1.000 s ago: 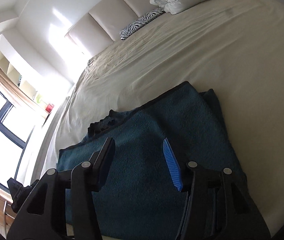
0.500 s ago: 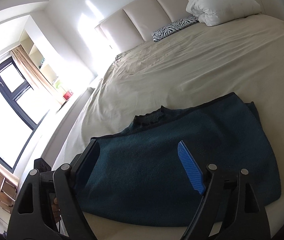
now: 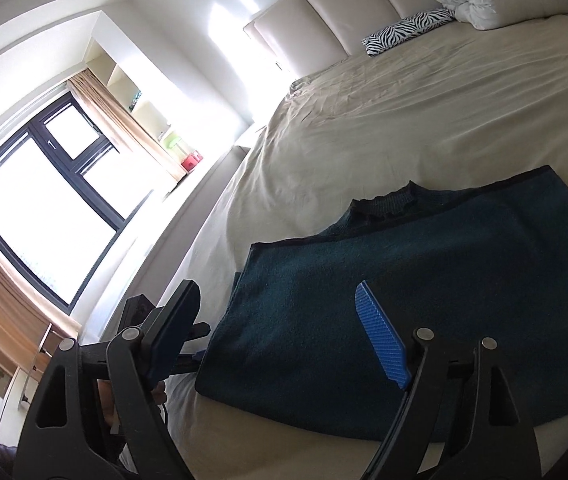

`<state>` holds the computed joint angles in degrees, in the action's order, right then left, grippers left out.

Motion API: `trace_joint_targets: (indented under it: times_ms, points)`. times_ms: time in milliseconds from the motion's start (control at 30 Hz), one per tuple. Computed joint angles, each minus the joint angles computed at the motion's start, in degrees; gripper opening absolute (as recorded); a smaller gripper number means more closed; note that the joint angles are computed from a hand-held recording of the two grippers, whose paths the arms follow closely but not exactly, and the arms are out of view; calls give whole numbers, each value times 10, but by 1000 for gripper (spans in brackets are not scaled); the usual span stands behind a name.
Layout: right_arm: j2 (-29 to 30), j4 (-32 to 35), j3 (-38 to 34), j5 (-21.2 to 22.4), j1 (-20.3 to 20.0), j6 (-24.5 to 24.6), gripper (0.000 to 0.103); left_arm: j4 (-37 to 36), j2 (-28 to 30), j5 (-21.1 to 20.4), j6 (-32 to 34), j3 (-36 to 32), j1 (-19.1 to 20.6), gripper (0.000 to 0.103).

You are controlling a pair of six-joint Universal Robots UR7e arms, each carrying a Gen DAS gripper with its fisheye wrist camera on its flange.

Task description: Fold small clothes

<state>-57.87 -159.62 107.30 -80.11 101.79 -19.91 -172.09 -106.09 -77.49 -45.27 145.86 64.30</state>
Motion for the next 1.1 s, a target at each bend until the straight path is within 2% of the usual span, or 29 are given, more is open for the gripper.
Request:
trace_joint_targets:
  times_ms: [67, 133, 200, 300, 567, 733, 833, 1000, 1100]
  points:
    - [8, 28, -8, 14, -2, 7, 80, 3, -11, -9, -4, 5, 10, 62]
    - [19, 51, -17, 18, -1, 10, 80, -6, -12, -24, -11, 10, 26, 38]
    - [31, 74, -27, 19, 0, 12, 80, -18, -15, -35, -18, 20, 38, 24]
    - [52, 98, -42, 25, 0, 24, 80, -38, -19, -41, -12, 30, 41, 22]
    - [123, 163, -102, 53, -14, 78, 80, -65, -40, 7, -26, 54, 3, 18]
    - [170, 198, -139, 51, -35, 119, 79, -24, -60, 43, -25, 46, -33, 17]
    - [178, 203, -145, 80, -48, 124, 78, 10, -62, 77, -28, 28, -68, 17]
    - [169, 230, -154, 115, -63, 130, 78, 50, -24, 123, -26, -19, -132, 16]
    - [153, 235, -154, 144, -82, 138, 80, 48, 48, 128, -7, -68, -155, 16]
